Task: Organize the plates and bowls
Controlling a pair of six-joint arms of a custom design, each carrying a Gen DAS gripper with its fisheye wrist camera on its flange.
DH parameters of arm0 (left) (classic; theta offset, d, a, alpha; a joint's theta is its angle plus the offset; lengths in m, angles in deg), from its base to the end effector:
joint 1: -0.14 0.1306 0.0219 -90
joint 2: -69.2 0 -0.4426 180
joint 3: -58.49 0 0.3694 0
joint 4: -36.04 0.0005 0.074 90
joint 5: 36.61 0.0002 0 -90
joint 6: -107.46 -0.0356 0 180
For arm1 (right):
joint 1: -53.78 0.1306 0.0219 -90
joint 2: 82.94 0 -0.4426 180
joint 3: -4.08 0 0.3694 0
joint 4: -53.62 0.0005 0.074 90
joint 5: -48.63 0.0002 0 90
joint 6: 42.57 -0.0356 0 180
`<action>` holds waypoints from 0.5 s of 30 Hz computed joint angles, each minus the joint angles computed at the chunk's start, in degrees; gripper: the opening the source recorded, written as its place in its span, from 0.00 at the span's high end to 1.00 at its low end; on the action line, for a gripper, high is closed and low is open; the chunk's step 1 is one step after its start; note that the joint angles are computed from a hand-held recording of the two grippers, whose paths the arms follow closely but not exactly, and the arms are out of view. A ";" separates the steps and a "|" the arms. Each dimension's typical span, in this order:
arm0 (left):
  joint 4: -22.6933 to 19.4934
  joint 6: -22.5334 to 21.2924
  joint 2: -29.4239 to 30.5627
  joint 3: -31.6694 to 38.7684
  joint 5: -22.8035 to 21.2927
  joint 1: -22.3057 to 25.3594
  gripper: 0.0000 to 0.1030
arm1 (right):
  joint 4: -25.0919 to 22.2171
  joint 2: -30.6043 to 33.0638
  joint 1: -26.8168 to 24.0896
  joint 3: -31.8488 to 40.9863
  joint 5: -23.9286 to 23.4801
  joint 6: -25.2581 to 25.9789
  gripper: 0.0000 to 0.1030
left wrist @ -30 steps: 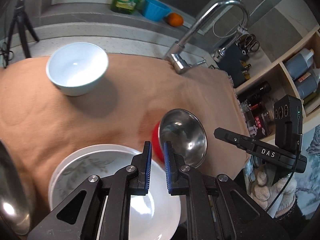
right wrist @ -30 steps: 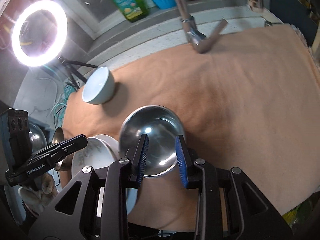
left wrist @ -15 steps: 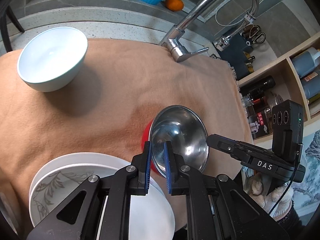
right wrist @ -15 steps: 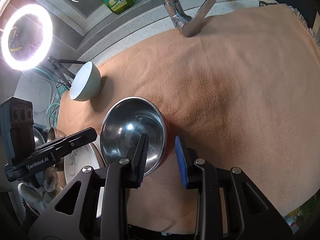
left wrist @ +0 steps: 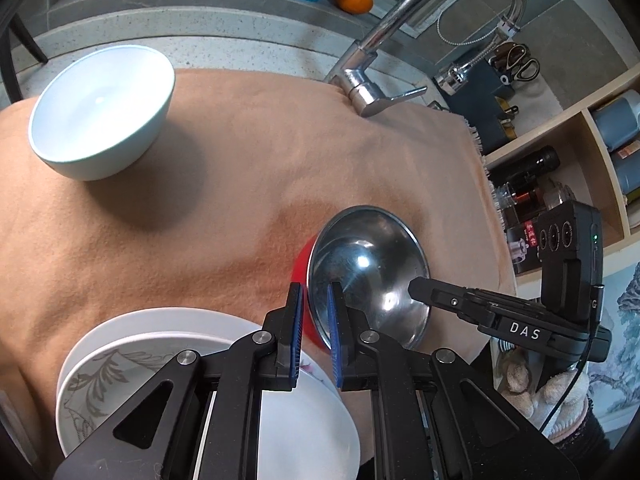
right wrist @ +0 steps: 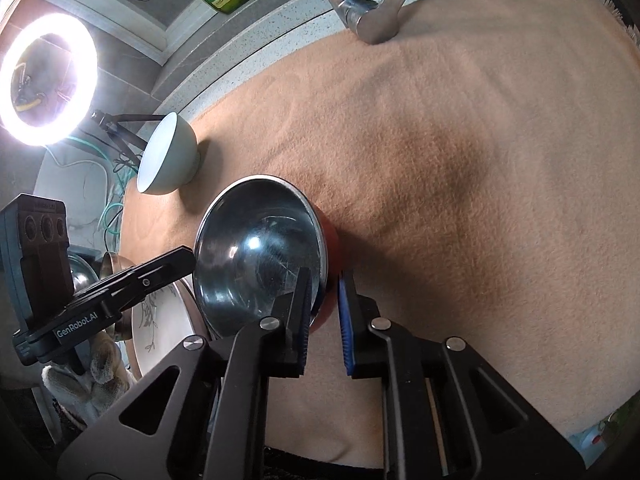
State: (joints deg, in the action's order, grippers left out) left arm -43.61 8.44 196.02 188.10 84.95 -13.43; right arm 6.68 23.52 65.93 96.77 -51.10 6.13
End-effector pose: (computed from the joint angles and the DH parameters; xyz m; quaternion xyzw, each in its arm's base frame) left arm 0.6562 -0.1781 0.4012 0.2178 0.9314 -0.2743 0.0993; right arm 0.5456 0.1231 0.3719 0.2218 0.9384 0.1866 0.1881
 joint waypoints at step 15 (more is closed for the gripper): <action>3.02 0.64 -3.40 -2.99 1.30 1.42 0.93 | -0.30 -0.83 1.15 1.41 0.55 -0.34 0.88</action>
State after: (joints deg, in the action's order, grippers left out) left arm -40.59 9.08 192.62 185.11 86.25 -12.01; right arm 6.38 22.69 67.08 98.18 -50.55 5.78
